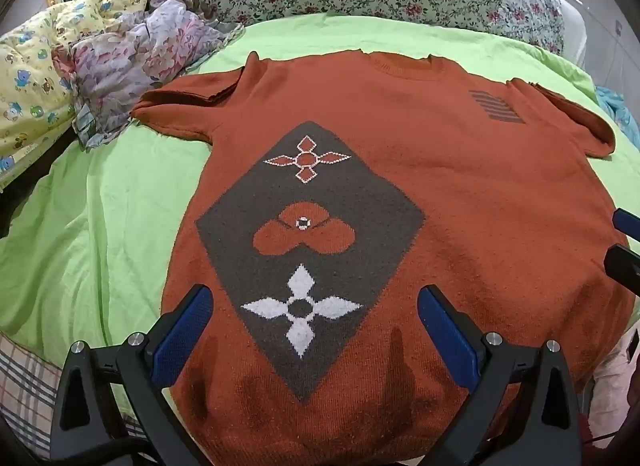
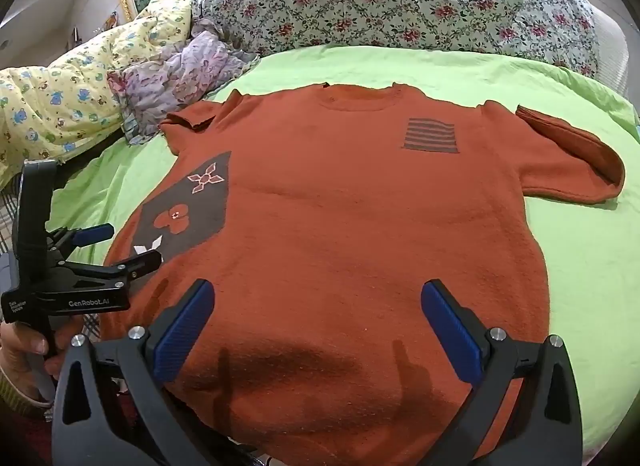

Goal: Fold small clothes

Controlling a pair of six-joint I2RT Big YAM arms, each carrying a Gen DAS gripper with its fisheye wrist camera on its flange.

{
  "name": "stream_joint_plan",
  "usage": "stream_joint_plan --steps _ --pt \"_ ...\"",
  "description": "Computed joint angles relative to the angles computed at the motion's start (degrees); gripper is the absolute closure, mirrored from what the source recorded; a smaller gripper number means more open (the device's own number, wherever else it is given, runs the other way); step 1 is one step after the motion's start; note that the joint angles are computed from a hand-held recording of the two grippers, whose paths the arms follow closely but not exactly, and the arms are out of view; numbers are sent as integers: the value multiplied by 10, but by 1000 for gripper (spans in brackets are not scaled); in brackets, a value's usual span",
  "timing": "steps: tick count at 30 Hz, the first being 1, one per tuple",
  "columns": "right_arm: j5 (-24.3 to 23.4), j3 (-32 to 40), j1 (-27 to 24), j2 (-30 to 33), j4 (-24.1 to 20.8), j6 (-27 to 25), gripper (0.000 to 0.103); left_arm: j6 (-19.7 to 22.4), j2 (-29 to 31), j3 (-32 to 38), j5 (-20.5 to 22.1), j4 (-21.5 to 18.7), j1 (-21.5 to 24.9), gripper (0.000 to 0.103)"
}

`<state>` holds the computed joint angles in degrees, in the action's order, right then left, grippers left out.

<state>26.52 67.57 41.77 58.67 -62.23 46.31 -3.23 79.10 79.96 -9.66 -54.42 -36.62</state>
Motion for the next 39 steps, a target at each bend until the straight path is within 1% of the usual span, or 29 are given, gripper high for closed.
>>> stream_joint_plan --steps 3,5,9,12,14,24,28,33,36,38,39 --pt "-3 1 0 2 3 1 1 -3 -1 -6 -2 5 -3 1" --pt "4 5 2 6 -7 1 1 -2 0 -5 -1 5 -2 1" --pt "4 6 2 7 -9 1 1 -5 0 -5 -1 6 -4 1" --pt "3 2 0 5 -3 -2 1 -5 0 -3 1 5 -3 1" --pt "4 2 0 4 -3 -3 1 -3 0 -8 3 15 -1 1" --pt "-3 -6 -11 -6 1 -15 1 -2 -1 -9 4 16 -1 1" --pt "0 0 -4 1 2 -10 1 -2 1 -8 2 16 -3 1" --pt "2 0 -4 3 5 -11 1 -2 2 -11 7 28 -1 1" --pt "-3 4 -7 5 4 -12 1 -6 0 -16 14 43 0 1" --pt "-6 5 -8 5 5 -12 1 -9 0 -16 19 46 0 1" --pt "-8 5 -9 5 3 -10 1 -8 2 -13 17 41 0 1"
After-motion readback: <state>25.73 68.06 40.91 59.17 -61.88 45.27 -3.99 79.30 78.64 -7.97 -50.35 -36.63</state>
